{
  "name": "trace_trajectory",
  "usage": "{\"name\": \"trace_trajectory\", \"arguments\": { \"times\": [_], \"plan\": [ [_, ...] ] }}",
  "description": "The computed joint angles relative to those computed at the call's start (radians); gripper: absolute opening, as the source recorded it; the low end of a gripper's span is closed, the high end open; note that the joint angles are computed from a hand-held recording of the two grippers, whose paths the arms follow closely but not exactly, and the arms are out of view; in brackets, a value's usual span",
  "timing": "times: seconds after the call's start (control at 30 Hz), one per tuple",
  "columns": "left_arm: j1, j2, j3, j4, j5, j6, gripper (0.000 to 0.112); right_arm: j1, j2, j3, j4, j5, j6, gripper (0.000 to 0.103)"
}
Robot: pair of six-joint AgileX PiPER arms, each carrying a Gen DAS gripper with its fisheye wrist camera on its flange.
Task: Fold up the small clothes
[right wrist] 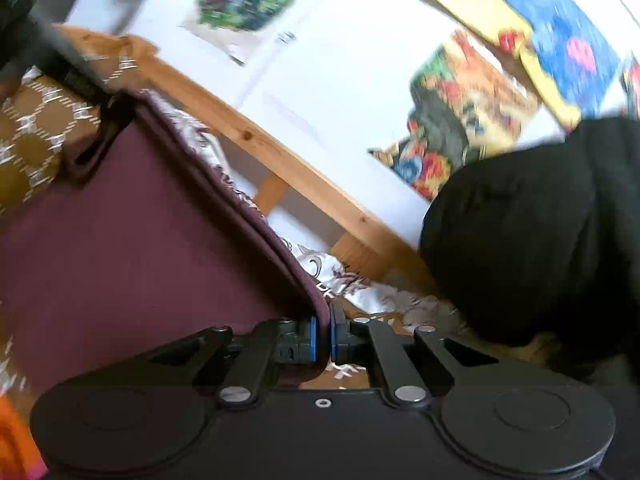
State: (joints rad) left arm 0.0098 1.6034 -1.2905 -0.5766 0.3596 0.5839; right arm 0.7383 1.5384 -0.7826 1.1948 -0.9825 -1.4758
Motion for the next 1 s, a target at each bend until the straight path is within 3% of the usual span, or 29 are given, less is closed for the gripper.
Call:
{"name": "trace_trajectory", "arguments": {
  "times": [0.13,0.27,0.4,0.47,0.53,0.57,0.67,0.8,0.9,1.0],
  "plan": [
    [0.024,0.144,-0.061,-0.184,0.031,0.116,0.004,-0.134,0.139,-0.077,-0.101,0.069,0.142,0.006],
    [-0.003,0.229,-0.1,-0.134,0.004,0.11,0.004,-0.236,0.233,-0.145,-0.171,0.16,0.319,0.006],
    [-0.003,0.29,-0.173,-0.087,0.07,0.038,0.006,-0.283,0.299,-0.195,-0.208,0.197,0.419,0.007],
    [0.008,0.305,-0.203,-0.076,0.119,0.008,0.019,-0.293,0.315,-0.208,-0.201,0.219,0.439,0.008],
    [0.027,0.305,-0.212,-0.105,0.152,0.01,0.075,-0.29,0.319,-0.191,-0.198,0.223,0.475,0.015],
    [0.036,0.293,-0.197,-0.138,0.142,0.023,0.083,-0.294,0.322,-0.188,-0.2,0.226,0.494,0.022],
    [0.067,0.257,-0.17,-0.236,0.147,0.093,0.089,-0.287,0.301,-0.141,-0.236,0.214,0.59,0.041],
    [0.09,0.213,-0.153,-0.187,0.167,0.034,0.1,-0.282,0.258,-0.069,-0.319,0.162,0.749,0.084],
    [0.117,0.166,-0.108,-0.141,0.215,0.032,0.102,-0.286,0.207,-0.016,-0.364,0.175,0.847,0.096],
    [0.112,0.112,-0.052,0.012,0.258,0.002,0.102,-0.275,0.154,0.031,-0.357,0.232,0.862,0.1]
  ]
}}
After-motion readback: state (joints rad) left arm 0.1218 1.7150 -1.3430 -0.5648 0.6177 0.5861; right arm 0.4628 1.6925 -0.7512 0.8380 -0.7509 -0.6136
